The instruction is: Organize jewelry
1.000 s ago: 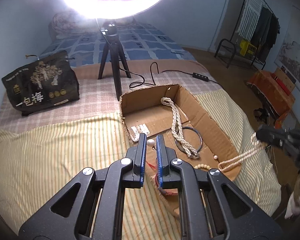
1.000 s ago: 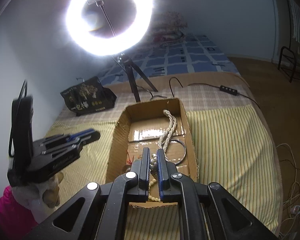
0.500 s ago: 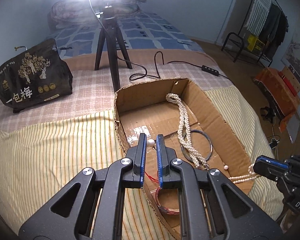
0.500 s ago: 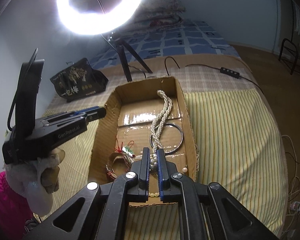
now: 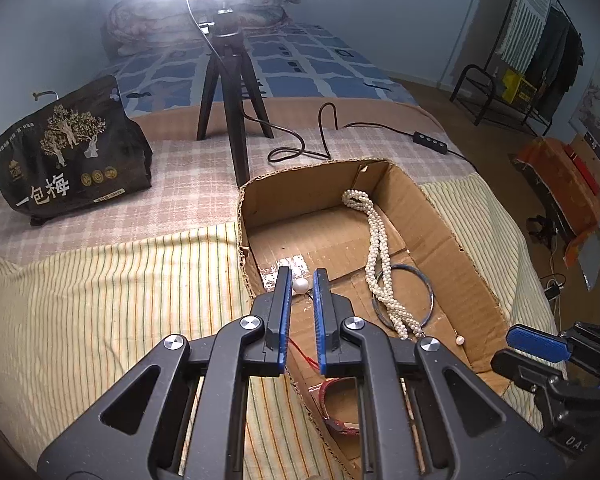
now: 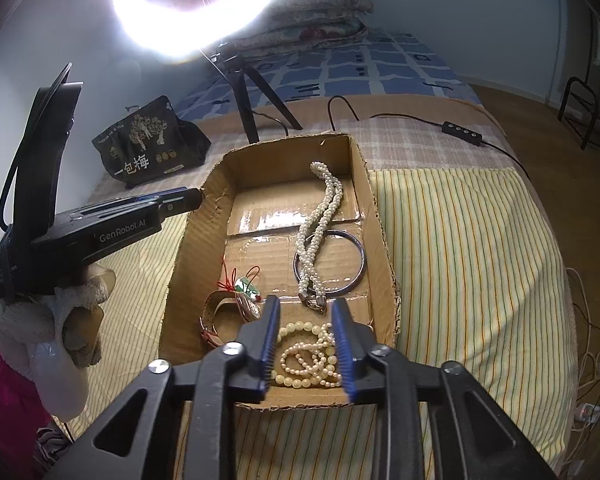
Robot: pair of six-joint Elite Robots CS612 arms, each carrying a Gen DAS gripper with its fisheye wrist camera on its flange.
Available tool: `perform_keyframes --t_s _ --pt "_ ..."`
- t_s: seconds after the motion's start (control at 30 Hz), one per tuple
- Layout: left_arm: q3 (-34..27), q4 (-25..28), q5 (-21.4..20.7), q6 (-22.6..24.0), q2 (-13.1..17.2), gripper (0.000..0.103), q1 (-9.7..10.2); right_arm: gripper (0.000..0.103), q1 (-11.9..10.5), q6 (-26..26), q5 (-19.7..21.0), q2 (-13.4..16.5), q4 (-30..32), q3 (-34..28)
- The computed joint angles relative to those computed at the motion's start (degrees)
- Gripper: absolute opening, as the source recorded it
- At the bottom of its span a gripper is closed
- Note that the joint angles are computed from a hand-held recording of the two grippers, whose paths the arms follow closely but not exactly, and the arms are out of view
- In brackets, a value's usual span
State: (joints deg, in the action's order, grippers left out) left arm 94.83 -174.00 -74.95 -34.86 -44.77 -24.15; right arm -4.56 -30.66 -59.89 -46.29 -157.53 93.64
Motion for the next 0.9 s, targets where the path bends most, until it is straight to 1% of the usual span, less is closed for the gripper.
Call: perform_keyframes --t_s 0.03,0.07,0.1,0.13,0.27,0.33,0.43,0.6,0.9 --pt "0.09 -0.15 -0.01 0.03 -0.09 0.014 0.0 0.039 0.09 0.17 -0.3 -0.03 -0.34 0.07" --pt "0.2 -0.4 -0.03 0.17 -0.17 0.026 -0.02 0.044 0.12 0.29 -0.49 -0.07 -0.63 0.18" --pt "0.24 -0.62 -0.01 0.26 -0.19 0.04 -0.03 0.056 0.13 0.49 -0.58 -0.09 -1.0 0.29" --pt "0.43 -1.39 0.06 0.55 -0.25 0.042 -0.08 0.064 0.13 0.79 -0.63 -0.12 -1.47 0.42" --pt "0.59 -1.92 0.06 0.82 -0.41 0.042 -0.12 0.068 0.01 1.47 -0.55 -0.29 -2.18 0.72" --pt "0.71 -2.17 -0.12 0.6 -0.51 0.042 -0.08 0.075 -0.05 2.08 -0.56 -0.3 -2.64 0.78" --pt "0.84 -2.03 0.06 0.72 -0.71 0.042 -0.16 0.079 -0.21 2.73 -0.12 -0.35 -2.48 0.72" --pt "1.42 -2.16 0.83 1.1 -1.33 0.042 -0.55 0.083 -0.15 3.46 -0.98 -0.71 -3.91 1.36" --pt "3.77 -4.08 3.01 2.15 -3.44 0.042 -1.54 0.086 -0.3 4.66 -1.56 -1.99 -6.29 3.09"
